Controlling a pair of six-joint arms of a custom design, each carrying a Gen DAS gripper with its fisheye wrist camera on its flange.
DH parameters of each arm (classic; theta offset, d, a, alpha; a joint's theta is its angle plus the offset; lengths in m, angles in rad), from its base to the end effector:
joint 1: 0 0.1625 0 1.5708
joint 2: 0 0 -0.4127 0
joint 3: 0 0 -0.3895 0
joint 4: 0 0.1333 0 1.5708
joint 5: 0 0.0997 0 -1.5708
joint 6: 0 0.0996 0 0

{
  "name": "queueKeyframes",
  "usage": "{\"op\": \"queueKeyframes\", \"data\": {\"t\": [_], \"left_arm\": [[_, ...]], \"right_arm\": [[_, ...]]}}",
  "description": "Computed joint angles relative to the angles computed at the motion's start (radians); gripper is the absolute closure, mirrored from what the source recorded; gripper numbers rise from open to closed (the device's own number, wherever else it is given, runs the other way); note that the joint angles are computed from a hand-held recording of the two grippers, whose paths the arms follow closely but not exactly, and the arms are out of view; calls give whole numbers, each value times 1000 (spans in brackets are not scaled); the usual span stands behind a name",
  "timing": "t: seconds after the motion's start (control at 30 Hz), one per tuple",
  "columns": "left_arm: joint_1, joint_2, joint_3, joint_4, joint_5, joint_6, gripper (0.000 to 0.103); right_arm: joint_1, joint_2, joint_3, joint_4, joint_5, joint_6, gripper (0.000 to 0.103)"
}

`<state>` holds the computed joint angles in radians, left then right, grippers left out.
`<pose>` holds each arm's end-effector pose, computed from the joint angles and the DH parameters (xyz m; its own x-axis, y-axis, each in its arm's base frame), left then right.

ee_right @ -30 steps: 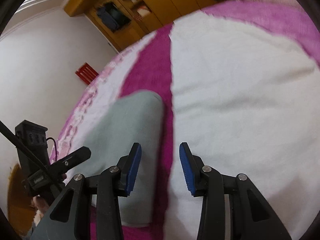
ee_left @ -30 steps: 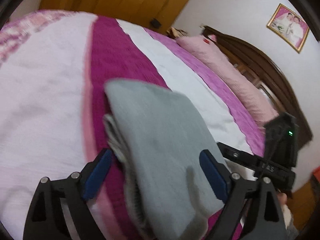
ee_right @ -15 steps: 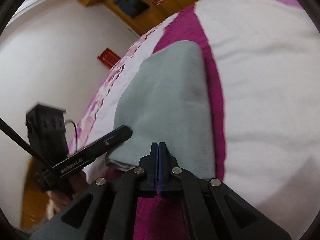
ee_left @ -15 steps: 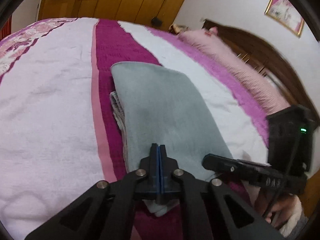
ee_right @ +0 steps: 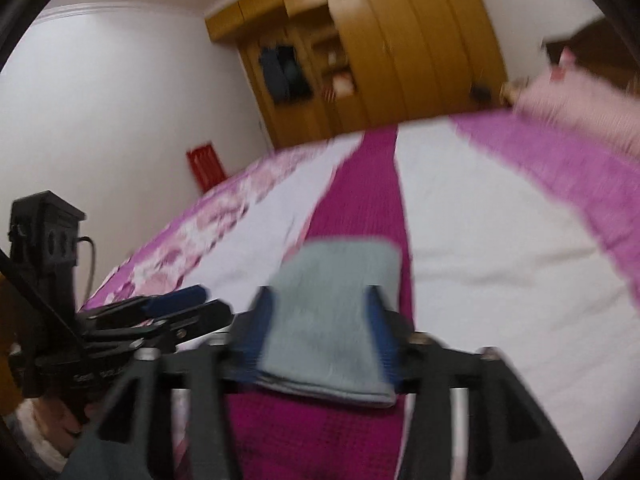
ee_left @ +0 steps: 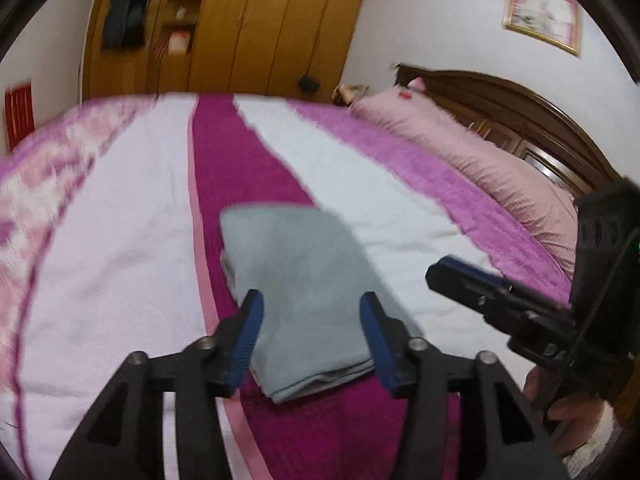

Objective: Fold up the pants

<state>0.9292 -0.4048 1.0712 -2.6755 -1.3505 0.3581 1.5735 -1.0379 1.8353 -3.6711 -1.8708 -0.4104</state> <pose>-0.3647 -0.7474 0.0386 -0.5942 0.7316 -0.3341 0.8010 0.5007 -0.3281 0.1055 -0.5996 0.3102 -0.8764 0.1533 0.4565 -0.3821 0.3554 -0.8530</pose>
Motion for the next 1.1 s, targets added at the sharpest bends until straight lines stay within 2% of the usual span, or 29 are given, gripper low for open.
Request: {"op": "queueKeyframes", "data": {"t": [0.1, 0.27, 0.37, 0.5, 0.67, 0.73, 0.8, 0.93, 1.1], "left_arm": [[-36, -62, 115, -125, 34, 66, 31], [-67, -146, 257, -213, 24, 87, 22], [-77, -178, 348, -301, 52, 81, 11], [-60, -189, 407, -332, 49, 68, 9], [-26, -137, 409, -370, 117, 86, 8], [-11, -108, 408, -417, 135, 111, 8], [4, -94, 388, -371, 129, 85, 8], [27, -87, 351, -303, 87, 44, 8], [20, -89, 374, -342, 91, 74, 8]], "right_arm": [[33, -14, 62, -129, -37, -77, 30], [74, -18, 115, -209, -127, -166, 23], [76, -21, 156, -222, -161, -151, 12], [53, 7, 180, -234, -189, -108, 10], [26, 61, 156, -230, -264, -83, 10], [24, 87, 142, -231, -294, -99, 10], [26, 100, 130, -207, -302, -117, 10], [31, 133, 119, -275, -304, -187, 10], [26, 120, 131, -259, -288, -161, 10]]}}
